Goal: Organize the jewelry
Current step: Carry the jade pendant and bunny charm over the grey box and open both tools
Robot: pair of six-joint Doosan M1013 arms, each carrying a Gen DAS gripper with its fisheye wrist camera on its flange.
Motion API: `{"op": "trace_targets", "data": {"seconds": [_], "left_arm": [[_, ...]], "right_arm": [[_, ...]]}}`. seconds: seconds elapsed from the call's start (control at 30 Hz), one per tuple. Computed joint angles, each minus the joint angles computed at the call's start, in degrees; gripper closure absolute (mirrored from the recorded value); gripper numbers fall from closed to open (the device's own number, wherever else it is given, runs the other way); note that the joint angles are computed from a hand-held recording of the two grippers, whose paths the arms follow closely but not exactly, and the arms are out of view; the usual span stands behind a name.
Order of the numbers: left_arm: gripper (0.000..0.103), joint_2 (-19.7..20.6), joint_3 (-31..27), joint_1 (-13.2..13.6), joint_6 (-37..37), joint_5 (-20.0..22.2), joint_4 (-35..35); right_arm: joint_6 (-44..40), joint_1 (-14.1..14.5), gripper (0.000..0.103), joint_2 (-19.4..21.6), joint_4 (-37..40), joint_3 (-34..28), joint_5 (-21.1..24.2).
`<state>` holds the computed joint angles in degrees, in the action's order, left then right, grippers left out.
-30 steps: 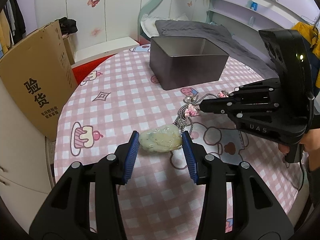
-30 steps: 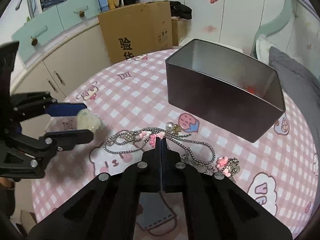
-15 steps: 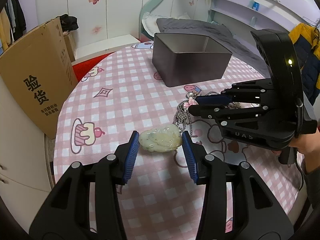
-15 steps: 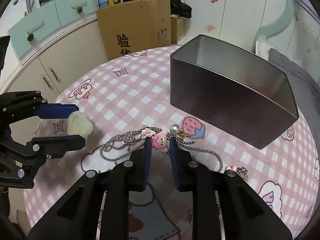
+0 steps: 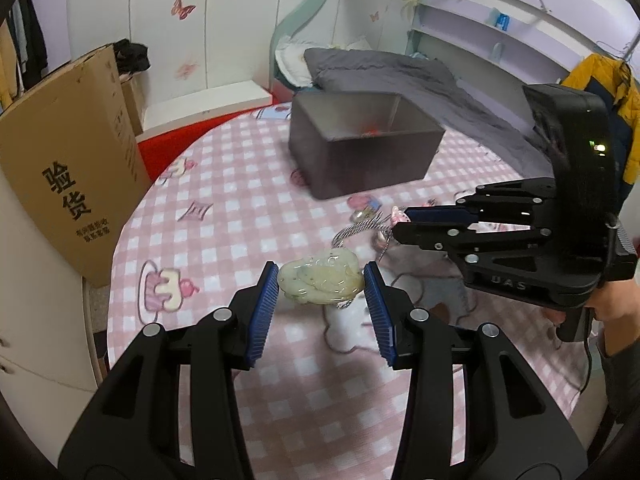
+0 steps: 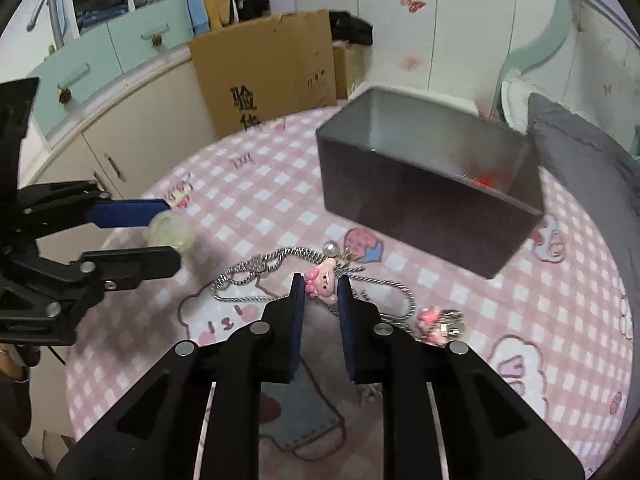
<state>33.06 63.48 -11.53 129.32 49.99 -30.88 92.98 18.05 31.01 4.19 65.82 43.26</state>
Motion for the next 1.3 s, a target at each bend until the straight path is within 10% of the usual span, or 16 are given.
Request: {"op": "trace_targets", "data": {"seconds": [0.4, 0.73, 1.1, 1.3], "left_arm": [[0.060, 5.3, -12.6, -2.1, -0.5, 5.2, -3.7], [0.060, 13.6, -26.5, -4.0, -9.9, 13.0, 2.5], [0.060, 16.3, -30.2, -4.7, -12.9, 16.2, 4.7], [0.058, 16.4, -30.4, -4.8, -13.7, 15.9, 4.7]], "right_arm": [[4.4, -2.3, 0.088, -3.2, -0.9, 1.0, -8.1], [10.0, -4.1, 0.088, -0.4, -5.0, -2.4, -6.1], [11.1, -4.6, 0.087, 0.3, -4.9, -2.4, -5.4], [13.8, -4.3, 0.068, -1.0, -7.4, -0.5, -7.3]]}}
